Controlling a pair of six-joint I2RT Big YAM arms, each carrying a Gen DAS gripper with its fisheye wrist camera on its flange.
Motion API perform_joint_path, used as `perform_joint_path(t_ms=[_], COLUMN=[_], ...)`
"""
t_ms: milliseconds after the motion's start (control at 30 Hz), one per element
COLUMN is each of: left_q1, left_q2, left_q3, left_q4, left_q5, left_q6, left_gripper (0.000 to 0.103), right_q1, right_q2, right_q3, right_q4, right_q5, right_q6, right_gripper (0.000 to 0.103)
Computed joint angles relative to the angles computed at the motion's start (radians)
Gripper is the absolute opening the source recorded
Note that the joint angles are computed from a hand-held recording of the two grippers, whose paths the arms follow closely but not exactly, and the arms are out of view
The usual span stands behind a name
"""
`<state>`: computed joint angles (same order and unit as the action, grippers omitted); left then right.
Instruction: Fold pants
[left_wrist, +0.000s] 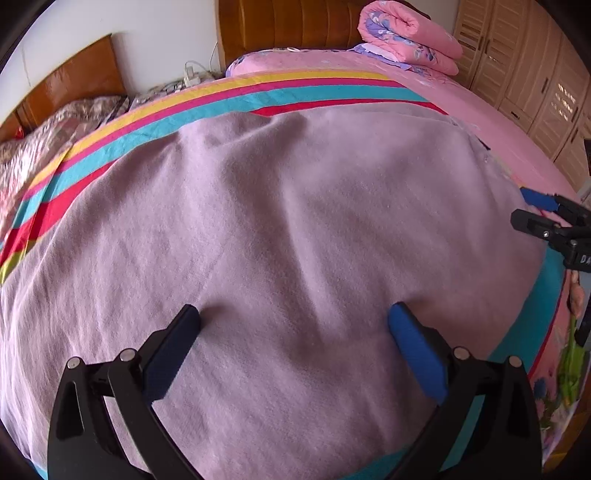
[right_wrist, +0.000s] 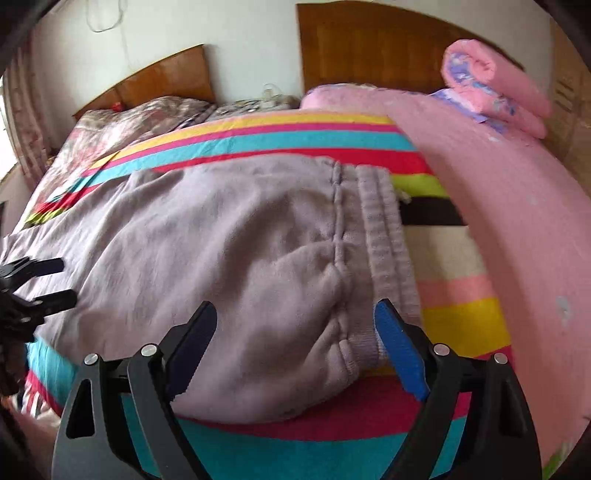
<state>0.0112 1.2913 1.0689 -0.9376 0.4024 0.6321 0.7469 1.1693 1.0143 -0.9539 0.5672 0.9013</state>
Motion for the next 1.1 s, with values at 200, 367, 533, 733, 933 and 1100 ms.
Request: perform_joint_path(t_ms=[200,367,533,733,933,1100], left_q1=[0.174,0.381,0.562,0.678,0.704,0.689], left_q2=[-0.006,0.076,0.166,0.289,0.323,0.305], left_q3=[0.067,0.165,0.25,0.334,0.331,0.286], left_q4=[-0.022,-0.038,0.02,0.077,0.099,0.156], left_q5=[0.149,0.216,0.204,0.085,0.057,0.017], left_q6=[0.037,0.014,-0.033,-0.09,-0.056,-0.039], left_gripper=[0.102,0.102,0.102,0.102,0.102,0.102], right_q1=[0.107,0.167,0.199,0.211,0.198,0.186], right_q2=[0.156,0.459,0.75,1.089,1.209,1.125], right_q3=[0.198,0.517,0.902,1.445,1.587,1.412], right_q4=[0.083,0.115,0.067,-0.185,-0.332,-0.201], right_q5=[0.041,-0.085,-0.195,-0.258,-0.293,-0.325], right_q6=[-0.107,-0.365,-0.551,-0.633,-0.561,-0.538], right_gripper=[0.085,0.086,0.087,0.087,0.087,0.091])
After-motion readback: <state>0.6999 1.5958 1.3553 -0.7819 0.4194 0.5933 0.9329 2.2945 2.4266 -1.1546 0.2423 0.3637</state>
